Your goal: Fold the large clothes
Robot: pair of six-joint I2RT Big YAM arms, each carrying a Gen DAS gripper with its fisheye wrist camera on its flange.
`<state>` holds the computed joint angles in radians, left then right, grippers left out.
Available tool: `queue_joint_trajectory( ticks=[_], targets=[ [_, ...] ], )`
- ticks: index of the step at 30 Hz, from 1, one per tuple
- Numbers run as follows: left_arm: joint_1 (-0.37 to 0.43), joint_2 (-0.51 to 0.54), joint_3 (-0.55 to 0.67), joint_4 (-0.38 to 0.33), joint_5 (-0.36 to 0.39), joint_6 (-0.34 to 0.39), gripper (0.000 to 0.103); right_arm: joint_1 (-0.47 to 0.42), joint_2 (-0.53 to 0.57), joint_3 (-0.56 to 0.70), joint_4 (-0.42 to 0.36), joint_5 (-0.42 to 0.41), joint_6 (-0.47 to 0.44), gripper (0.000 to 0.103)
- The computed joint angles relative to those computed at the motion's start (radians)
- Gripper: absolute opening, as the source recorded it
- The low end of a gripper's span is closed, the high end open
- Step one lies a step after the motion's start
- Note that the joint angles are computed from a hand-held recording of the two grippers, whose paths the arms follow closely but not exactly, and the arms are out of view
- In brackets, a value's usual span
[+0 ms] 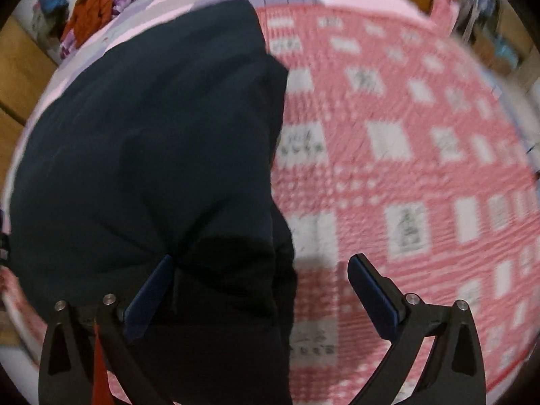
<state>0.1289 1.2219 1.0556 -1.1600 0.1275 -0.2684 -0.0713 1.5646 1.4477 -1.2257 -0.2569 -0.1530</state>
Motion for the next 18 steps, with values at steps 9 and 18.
queue_joint_trajectory(
  ticks=[9,18],
  targets=[
    [-0.015,0.039,0.053,-0.031,0.095,0.063,0.084,-0.008,0.058,0.025,-0.025,-0.101,0.016,0.103],
    [0.009,0.068,0.033,0.024,0.269,0.009,0.081,-0.025,0.022,-0.038,-0.004,-0.185,0.000,0.103]
  ],
)
